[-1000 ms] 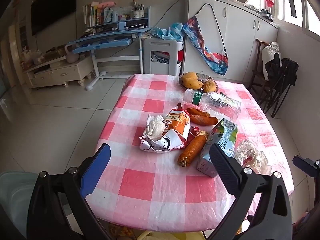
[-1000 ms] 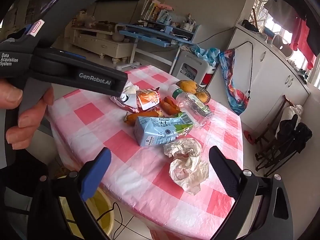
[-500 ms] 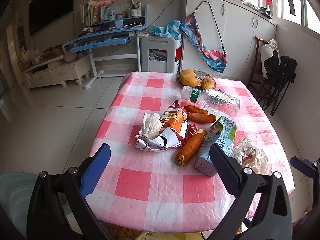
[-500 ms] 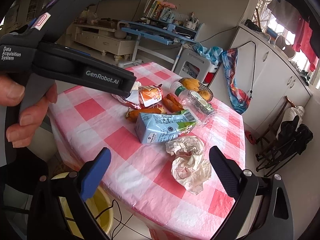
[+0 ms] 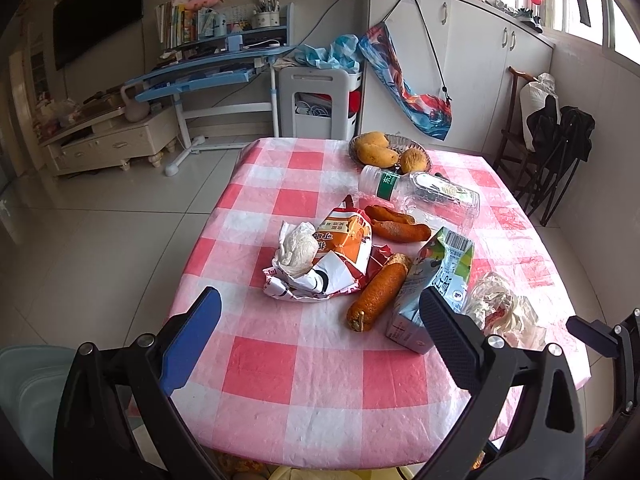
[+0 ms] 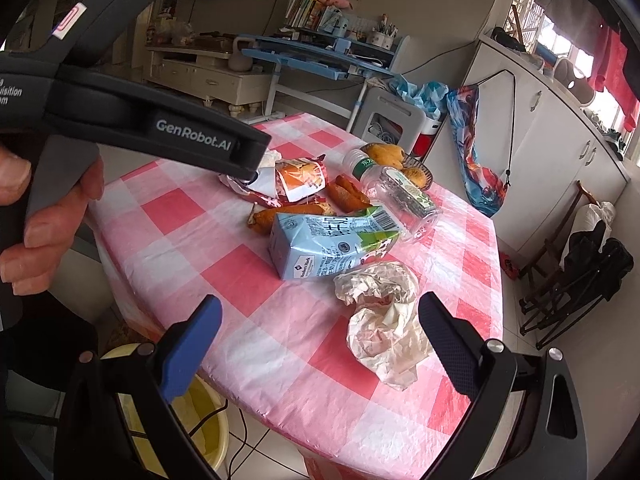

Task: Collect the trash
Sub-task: 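Move the left tool toward the milk carton while the right tool approaches the tissue, then grasp the crumpled white tissue with the right tool while the left grasps the milk carton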

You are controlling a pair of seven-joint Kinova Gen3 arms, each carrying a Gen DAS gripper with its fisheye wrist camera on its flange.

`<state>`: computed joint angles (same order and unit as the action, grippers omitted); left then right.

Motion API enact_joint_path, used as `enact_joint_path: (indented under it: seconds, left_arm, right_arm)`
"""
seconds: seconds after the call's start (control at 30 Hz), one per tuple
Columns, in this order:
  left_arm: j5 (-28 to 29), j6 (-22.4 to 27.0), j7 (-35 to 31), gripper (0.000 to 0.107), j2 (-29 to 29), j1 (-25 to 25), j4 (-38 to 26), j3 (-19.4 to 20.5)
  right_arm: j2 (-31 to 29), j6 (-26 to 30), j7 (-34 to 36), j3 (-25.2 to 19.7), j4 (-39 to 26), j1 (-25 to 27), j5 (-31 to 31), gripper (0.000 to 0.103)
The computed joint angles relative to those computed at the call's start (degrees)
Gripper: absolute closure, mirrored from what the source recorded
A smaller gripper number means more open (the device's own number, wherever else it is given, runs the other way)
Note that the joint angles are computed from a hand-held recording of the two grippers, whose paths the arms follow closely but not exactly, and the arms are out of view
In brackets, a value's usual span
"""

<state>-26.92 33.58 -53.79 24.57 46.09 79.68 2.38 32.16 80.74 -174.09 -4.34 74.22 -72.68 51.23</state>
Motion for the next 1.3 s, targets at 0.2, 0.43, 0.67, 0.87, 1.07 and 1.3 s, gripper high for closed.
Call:
enact_joint_path:
  seconds: [0.2, 0.43, 0.67, 0.87, 1.07, 1.3]
  left_arm:
    - [0.1, 1.4, -1.6, 0.012, 1.7, 0.5, -2.2, 0.4]
    - [-0.8, 2.1, -5.9, 0.012, 4.5, 2.4, -5.3, 0.7]
    - [2.9, 7.4, -16.7, 0.012, 10.3, 3.0, -13.9, 2.7]
    - [9.7, 14.0, -24.7, 0.012, 16.1, 1.7, -23.5, 4.3]
    - [13.7, 20.2, -26.9, 0.012, 21.2, 2.7, -31.8, 3.0]
    - [14.8, 25.2, -29.4, 0.047, 24.8, 4.6, -37.5, 1.8]
  right_arm:
    - [-2.0, -5.2, -3.1, -0.7, 4.1, 2.2, -1.3, 0.009]
    - [-5.7, -13.7, -12.5, -1.4, 12.3, 6.2, -2.3, 0.025]
    - [-6.4, -18.2, -15.7, -1.9, 15.5, 9.2, -2.4, 0.04]
    - [-7.7, -21.8, -16.4, -2.2, 17.9, 12.0, -4.3, 0.087]
    - [-9.4, -19.2, -18.9, -2.6, 19.7, 10.9, -4.5, 0.095]
    - [-11.5, -17.8, -22.7, -4.5, 22.3, 11.2, -3.1, 0.095]
